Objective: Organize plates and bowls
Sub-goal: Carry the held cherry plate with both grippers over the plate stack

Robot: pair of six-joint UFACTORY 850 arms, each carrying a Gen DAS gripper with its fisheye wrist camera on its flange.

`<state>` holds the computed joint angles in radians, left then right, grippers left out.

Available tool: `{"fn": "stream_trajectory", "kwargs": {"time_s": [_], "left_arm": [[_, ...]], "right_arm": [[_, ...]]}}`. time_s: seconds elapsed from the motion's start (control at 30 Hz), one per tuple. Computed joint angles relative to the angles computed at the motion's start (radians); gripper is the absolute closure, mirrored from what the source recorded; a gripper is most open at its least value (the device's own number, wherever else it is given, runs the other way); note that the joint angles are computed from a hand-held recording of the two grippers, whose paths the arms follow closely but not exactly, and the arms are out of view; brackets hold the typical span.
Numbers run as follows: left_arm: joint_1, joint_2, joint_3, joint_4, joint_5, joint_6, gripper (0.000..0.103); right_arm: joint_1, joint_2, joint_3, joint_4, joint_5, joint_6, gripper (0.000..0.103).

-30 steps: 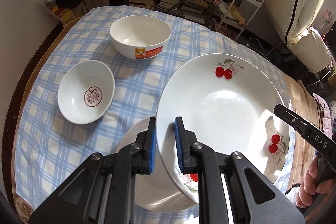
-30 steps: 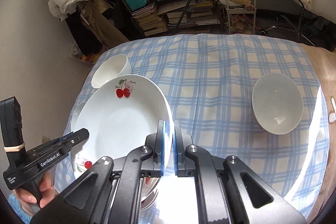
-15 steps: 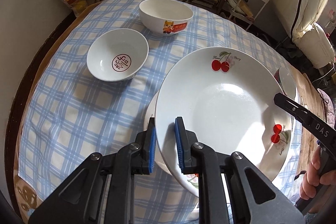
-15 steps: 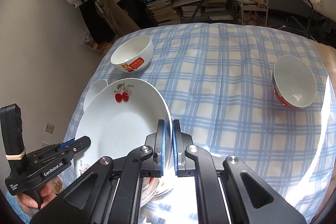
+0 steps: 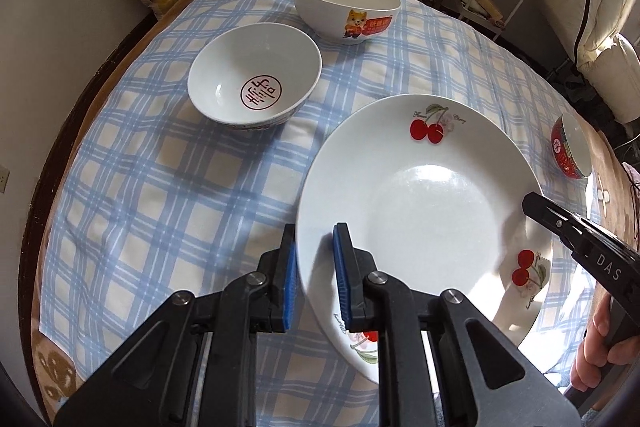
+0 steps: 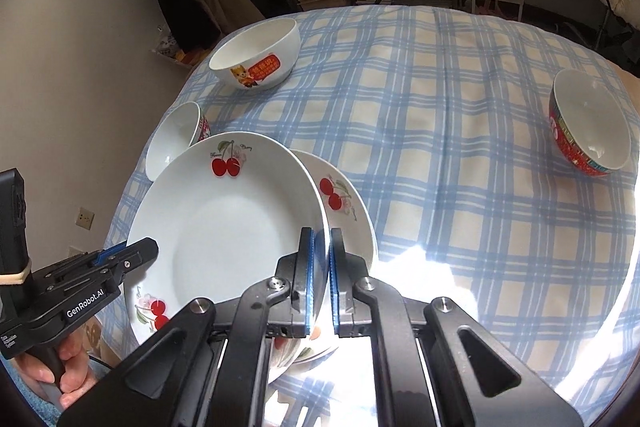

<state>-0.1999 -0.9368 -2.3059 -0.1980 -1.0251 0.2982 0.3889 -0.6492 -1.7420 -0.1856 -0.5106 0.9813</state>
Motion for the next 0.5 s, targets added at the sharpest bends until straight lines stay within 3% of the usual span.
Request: {"fn": "stream_trajectory", "kwargs": {"time_s": [0.23, 0.5], "left_arm": [[-0.014, -0.002, 0.011, 0.019, 0.01, 0.007, 0.086], [-0.022, -0.021, -0.004, 0.063, 0.004, -0.015, 0.085]], "right_arm": [[-0.011, 0.0, 0.015, -0.003, 0.007, 0.019, 0.094], [-0.006, -0.041, -0.032, 0.011, -0.053, -0.022, 0.094]]}}
